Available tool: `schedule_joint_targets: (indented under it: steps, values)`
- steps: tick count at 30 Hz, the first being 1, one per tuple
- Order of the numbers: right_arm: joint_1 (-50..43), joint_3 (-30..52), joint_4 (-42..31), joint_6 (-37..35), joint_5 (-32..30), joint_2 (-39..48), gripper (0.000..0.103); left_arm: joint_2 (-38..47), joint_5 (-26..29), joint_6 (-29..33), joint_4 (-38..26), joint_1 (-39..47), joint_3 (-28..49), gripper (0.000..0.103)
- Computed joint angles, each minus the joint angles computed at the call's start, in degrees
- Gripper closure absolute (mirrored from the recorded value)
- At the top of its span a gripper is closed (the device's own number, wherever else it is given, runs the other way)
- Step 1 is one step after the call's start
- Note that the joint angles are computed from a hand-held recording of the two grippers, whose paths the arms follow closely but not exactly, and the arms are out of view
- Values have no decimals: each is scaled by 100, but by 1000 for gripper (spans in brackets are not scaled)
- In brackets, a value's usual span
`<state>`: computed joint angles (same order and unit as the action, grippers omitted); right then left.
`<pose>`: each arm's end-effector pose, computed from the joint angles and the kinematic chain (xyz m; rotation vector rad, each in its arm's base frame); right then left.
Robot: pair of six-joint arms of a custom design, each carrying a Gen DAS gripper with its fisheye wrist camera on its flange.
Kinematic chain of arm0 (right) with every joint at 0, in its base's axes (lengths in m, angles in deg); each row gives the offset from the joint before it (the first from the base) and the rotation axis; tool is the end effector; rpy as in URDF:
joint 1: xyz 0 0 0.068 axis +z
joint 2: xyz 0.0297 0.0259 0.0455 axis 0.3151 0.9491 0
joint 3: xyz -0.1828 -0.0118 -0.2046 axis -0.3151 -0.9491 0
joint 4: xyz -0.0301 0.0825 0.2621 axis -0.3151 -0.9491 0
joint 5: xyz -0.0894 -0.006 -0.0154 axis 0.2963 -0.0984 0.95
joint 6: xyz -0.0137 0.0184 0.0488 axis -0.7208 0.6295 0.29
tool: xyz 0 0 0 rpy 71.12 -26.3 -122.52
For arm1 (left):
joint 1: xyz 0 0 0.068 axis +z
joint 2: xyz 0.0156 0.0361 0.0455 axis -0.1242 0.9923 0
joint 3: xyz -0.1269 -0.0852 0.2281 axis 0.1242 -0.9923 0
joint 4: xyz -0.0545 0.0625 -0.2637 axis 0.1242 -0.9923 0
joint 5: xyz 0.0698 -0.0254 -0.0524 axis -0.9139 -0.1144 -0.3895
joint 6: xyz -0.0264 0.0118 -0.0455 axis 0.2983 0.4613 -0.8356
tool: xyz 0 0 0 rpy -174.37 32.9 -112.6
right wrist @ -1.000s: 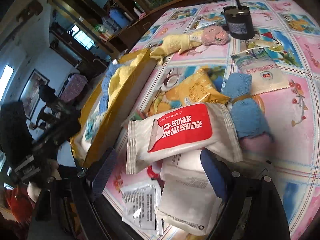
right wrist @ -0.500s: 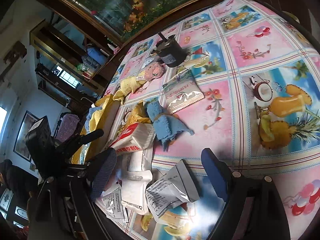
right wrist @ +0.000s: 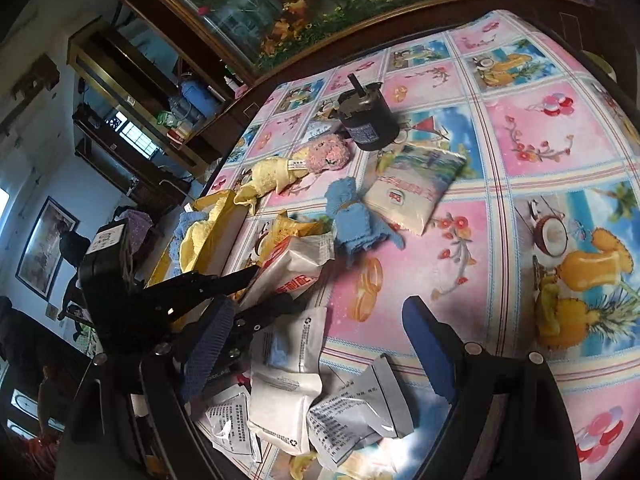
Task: Organize soft objects
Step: 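Grasp the white packet with red label with the left gripper and lift, then carry the white packet over the tray with the left gripper while the right grasps the yellow crackers bag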
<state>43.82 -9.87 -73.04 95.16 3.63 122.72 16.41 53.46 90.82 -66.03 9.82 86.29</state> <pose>0.2186 0.1164 0.1551 -0.1576 2.4281 0.7965 0.2274 0.0516 0.1427 0.5895 2.4250 -0.2942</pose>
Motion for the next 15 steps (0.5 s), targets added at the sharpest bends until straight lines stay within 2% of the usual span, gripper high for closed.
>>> schedule_joint_targets:
  steps: [6, 10, 15]
  values:
    - [378, 1137, -236, -324, 164, 1098, 16, -365, 1172, 1120, -1494, 1653, 389, 57]
    - [829, 2030, -643, -485, 590, 1962, 16, 255, 1746, 1953, -2483, 2854, 1066, 57]
    - [1212, 2853, -963, -4, 980, 2939, 16, 858, 2113, 2406, -2959, 3717, 1600, 57]
